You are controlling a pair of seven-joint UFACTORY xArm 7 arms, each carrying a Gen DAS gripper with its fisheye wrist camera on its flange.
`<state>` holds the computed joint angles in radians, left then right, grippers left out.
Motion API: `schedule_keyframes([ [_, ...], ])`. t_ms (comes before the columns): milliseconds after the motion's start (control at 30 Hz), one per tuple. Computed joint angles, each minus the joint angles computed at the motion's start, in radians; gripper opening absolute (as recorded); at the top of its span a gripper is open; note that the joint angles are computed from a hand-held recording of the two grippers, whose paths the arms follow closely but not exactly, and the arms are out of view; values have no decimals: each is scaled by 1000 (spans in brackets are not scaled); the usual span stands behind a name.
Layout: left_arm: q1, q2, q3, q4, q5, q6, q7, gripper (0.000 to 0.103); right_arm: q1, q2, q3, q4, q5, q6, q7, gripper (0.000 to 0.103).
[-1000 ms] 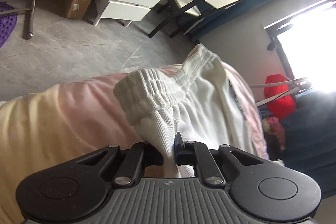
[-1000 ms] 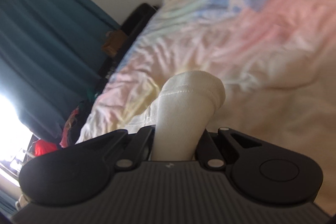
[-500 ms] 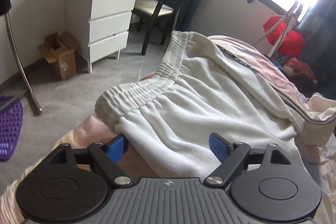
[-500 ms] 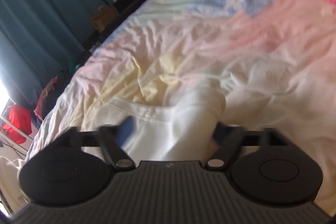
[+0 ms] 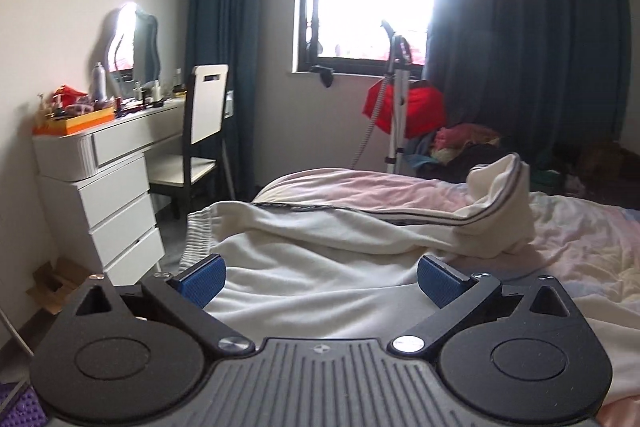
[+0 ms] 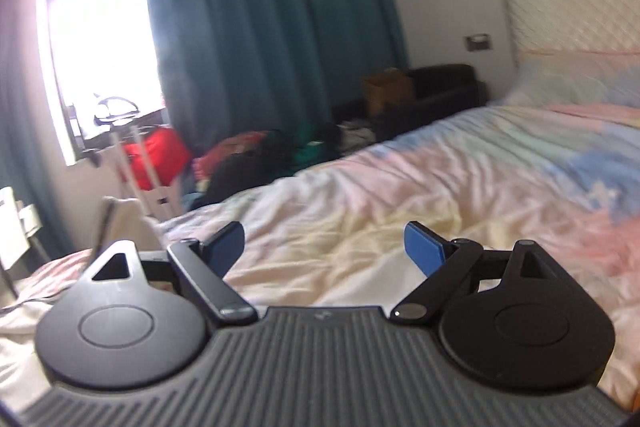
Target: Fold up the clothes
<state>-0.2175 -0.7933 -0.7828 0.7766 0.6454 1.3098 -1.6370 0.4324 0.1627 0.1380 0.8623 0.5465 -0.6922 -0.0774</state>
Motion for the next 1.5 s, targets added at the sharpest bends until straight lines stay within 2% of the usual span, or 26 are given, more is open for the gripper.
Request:
schedule_keyframes([
  [67,19,41,-13,15,28,-65,-23,103,-1,-24,19,-14,-66,7,41,88],
  [133,40,84,-37,30,58,-114,-53,103,19,-28,36,-15,-70,15,52,89],
  [233,85,182,-107,69,125,-123,-75,103,20,-20,60,-27,-222,57,122,88],
  [333,75,266,-115,74,180,-137,-89,103,47,-1,70,-35,-296,60,118,88],
  [400,56,291,-110,59,210,-144,-125,103,60,12,72,-54,-332,29,114,88],
  [467,31,303,-101,30,227,-159,-189,103,89,34,67,-66,-312,-4,71,88],
  [567,-6,331,-79,-2,237,-177,-272,103,153,85,55,-40,-210,-35,-40,88],
  [667,-33,385,-74,18,262,-127,-248,103,179,111,52,-14,-164,-47,-73,88],
  [733,-59,398,-56,20,276,-123,-253,103,184,120,52,-5,-152,-56,-74,88],
  [933,-151,418,50,-19,279,-201,-283,103,228,142,40,19,-43,-63,-153,88],
  [1067,-191,487,176,-39,308,-381,-225,99,260,164,27,47,73,-54,-221,88],
  [1167,-190,595,244,2,368,-459,-200,98,266,185,17,79,150,-55,-247,88],
  [1233,-186,681,281,63,427,-470,-180,98,263,199,12,100,192,-62,-252,88],
  [1333,-179,833,347,197,561,-491,-204,98,258,238,-2,151,263,-94,-259,88],
  [1500,-203,1143,481,546,740,-524,-243,98,236,353,-23,293,418,-155,-291,88],
])
